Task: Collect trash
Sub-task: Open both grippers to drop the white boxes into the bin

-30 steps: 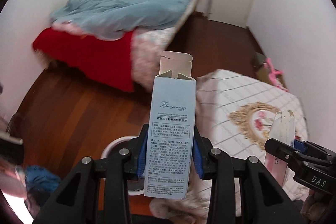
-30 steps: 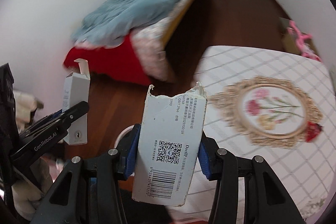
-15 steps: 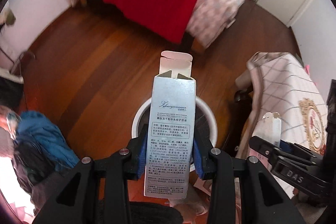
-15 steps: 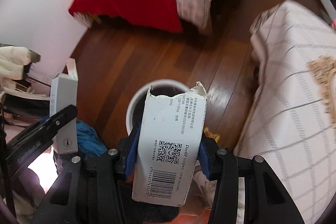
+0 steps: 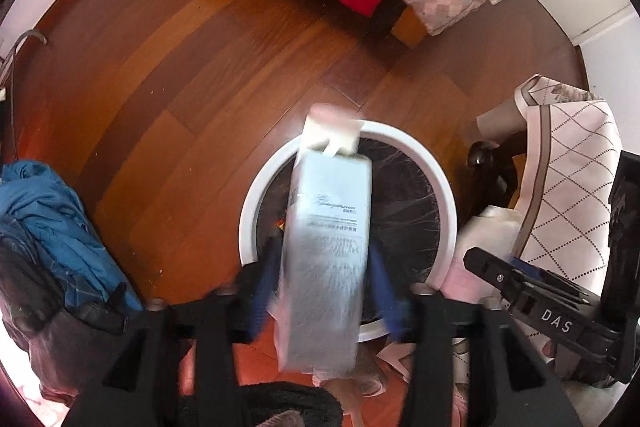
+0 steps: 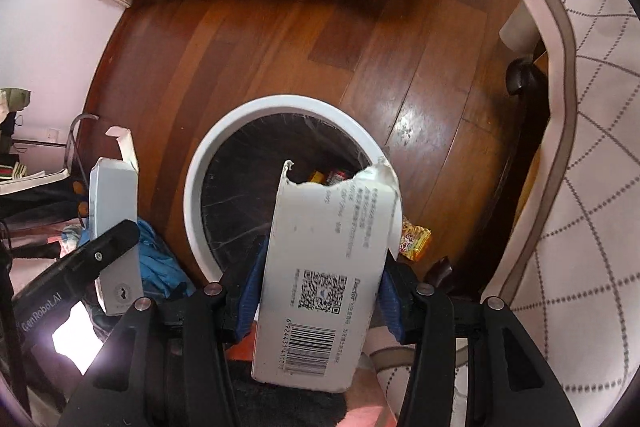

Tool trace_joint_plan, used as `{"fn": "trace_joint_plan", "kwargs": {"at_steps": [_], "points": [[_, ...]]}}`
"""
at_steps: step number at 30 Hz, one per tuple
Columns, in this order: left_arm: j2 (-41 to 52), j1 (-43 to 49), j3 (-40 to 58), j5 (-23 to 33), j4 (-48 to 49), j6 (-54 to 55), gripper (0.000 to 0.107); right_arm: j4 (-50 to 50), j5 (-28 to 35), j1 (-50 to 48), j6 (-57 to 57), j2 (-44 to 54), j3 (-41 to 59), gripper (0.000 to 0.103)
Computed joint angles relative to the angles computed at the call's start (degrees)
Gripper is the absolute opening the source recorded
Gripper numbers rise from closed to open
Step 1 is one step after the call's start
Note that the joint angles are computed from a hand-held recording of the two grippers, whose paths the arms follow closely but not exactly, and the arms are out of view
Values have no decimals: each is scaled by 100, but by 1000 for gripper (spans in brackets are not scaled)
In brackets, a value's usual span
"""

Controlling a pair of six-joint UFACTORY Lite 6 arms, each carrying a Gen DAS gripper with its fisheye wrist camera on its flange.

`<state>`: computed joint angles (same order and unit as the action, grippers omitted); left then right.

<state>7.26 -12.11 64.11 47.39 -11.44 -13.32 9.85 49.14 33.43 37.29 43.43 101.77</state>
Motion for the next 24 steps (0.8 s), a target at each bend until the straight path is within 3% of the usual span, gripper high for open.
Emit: {"fn": "trace_joint_plan", "kwargs": {"at_steps": [1, 3, 4, 7, 9, 10, 17, 24], "points": [[-61, 19, -45, 18, 22, -44, 68, 45, -5, -26, -68, 81, 54, 60], [-147, 36, -86, 51, 44, -90, 70, 71, -34, -57, -145, 151, 100, 75], [-223, 21, -94, 112, 119, -170, 71, 66, -29, -79, -181, 192, 145, 77], [-500, -62, -82, 315, 392, -454, 100, -84, 73, -55, -82, -18, 46, 84], [-860, -115, -145, 508, 588, -649, 100, -237, 182, 0, 24, -140, 28, 100], [-1023, -158, -172, 592, 694, -746, 100, -334, 273, 60, 48, -293, -38, 102], [-2398, -1024, 4, 1840, 1546, -1733, 102, -995, 1029, 642, 455, -1579, -599, 103], [-3009, -2723, 1332, 3419, 2212, -3060, 102, -1377, 1986, 1483, 944, -2758, -198, 103]]}}
